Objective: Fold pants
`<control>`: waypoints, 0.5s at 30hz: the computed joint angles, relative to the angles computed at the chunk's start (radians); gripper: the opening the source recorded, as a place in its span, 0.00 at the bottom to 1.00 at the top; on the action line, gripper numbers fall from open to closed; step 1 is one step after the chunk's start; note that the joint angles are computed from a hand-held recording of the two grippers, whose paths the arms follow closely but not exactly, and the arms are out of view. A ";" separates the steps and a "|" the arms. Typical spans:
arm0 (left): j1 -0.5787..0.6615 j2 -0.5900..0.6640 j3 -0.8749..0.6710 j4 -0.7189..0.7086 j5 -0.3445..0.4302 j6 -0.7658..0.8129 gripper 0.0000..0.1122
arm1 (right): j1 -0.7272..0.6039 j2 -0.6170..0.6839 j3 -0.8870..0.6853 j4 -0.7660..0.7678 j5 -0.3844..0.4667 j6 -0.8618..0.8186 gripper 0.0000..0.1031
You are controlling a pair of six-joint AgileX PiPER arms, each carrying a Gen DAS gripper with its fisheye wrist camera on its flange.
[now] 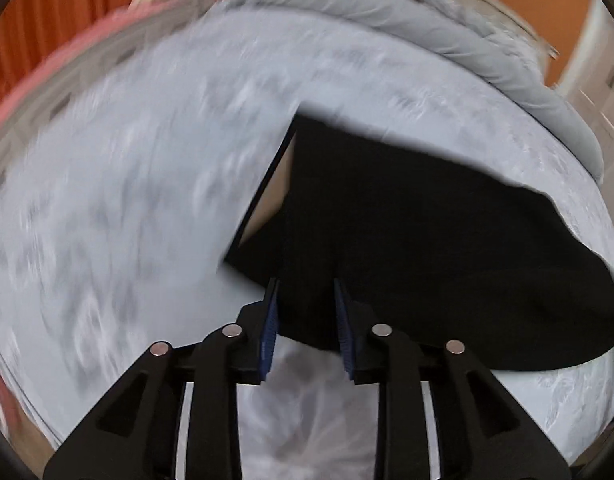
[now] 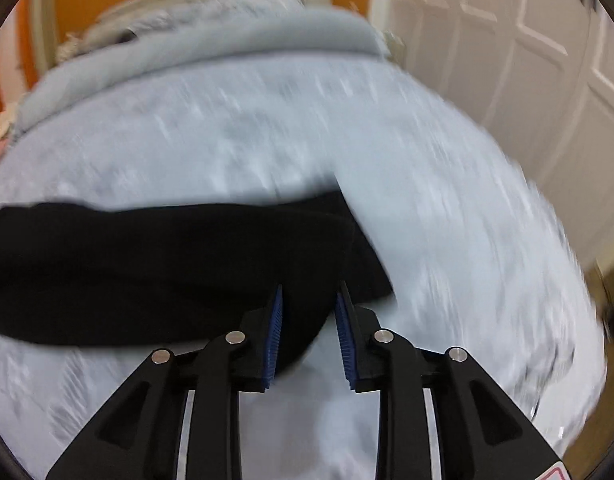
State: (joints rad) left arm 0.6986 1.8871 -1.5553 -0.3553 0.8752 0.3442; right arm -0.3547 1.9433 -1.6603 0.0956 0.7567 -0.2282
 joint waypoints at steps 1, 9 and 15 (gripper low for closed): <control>0.027 -0.012 0.017 -0.050 0.013 0.017 0.35 | -0.015 -0.028 0.049 0.018 -0.019 0.005 0.35; 0.104 -0.091 0.007 -0.290 0.178 -0.036 0.87 | -0.046 -0.283 0.223 0.382 -0.033 -0.099 0.77; 0.026 0.116 -0.118 -0.287 0.288 -0.314 0.80 | 0.057 -0.159 0.073 0.281 0.064 0.136 0.77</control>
